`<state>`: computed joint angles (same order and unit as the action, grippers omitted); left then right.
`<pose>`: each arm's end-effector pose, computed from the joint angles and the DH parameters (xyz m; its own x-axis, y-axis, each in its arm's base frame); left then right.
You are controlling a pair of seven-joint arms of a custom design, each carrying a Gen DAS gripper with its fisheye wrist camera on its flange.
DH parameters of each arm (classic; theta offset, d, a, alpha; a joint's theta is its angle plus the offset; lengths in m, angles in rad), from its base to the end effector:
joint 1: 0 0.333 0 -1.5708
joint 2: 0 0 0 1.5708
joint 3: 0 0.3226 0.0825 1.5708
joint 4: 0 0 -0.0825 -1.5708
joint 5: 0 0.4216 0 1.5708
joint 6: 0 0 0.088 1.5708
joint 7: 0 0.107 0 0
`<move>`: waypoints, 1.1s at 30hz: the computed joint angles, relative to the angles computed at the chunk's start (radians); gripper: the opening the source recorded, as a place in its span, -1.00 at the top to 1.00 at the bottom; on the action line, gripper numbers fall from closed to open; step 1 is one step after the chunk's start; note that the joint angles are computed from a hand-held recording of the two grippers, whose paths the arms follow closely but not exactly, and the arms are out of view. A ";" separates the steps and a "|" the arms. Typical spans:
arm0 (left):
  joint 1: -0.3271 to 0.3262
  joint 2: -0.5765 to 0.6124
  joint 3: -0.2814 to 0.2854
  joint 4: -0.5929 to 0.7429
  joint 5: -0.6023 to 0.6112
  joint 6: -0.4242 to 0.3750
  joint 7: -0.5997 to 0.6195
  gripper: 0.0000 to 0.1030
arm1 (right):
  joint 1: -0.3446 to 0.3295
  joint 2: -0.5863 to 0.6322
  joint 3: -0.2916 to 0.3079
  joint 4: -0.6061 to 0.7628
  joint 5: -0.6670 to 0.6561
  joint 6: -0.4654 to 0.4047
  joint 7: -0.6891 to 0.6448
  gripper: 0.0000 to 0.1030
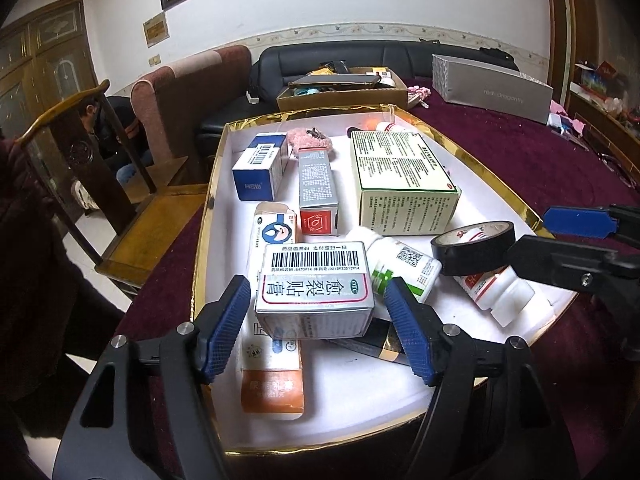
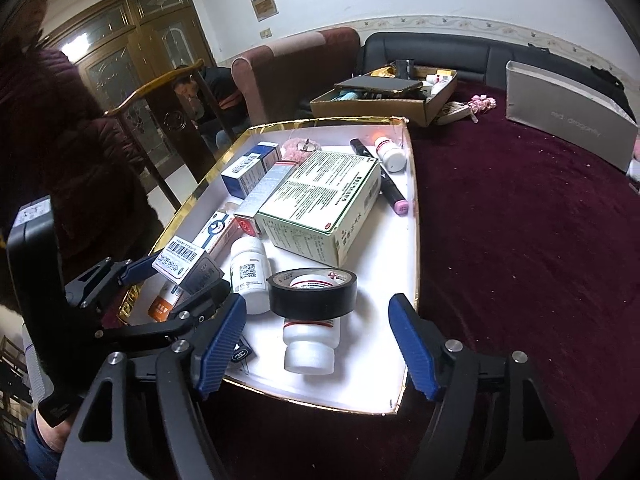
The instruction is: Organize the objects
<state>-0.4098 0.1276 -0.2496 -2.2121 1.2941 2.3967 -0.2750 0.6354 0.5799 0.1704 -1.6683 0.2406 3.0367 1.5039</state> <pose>0.4643 -0.3497 0.3129 0.2489 -0.9628 -0.1048 -0.6649 -0.0912 -0.7413 0.5566 0.5214 0.3463 0.6066 -0.7607 -0.2309 -0.6576 -0.3169 -0.6835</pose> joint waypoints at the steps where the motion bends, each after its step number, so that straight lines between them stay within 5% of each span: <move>1: -0.001 0.000 0.000 0.000 0.003 0.000 -0.003 -0.39 | 0.003 -0.004 -0.005 -0.005 0.000 0.004 0.004 -0.48; 14: -0.004 -0.038 -0.015 -0.018 0.024 -0.001 -0.030 -0.45 | -0.015 -0.051 0.011 -0.078 0.023 0.067 0.003 -0.48; 19: -0.016 -0.015 -0.034 0.058 -0.242 -0.158 0.195 -0.57 | -0.041 -0.076 0.041 -0.116 0.044 0.108 -0.010 -0.48; 27: 0.024 -0.184 -0.039 -0.110 -0.118 0.059 0.020 -0.57 | -0.078 -0.126 0.089 -0.190 0.071 0.184 -0.037 -0.48; 33: 0.026 -0.230 -0.081 -0.127 -0.222 -0.053 0.140 -0.57 | -0.072 -0.141 0.095 -0.212 0.071 0.208 -0.047 -0.48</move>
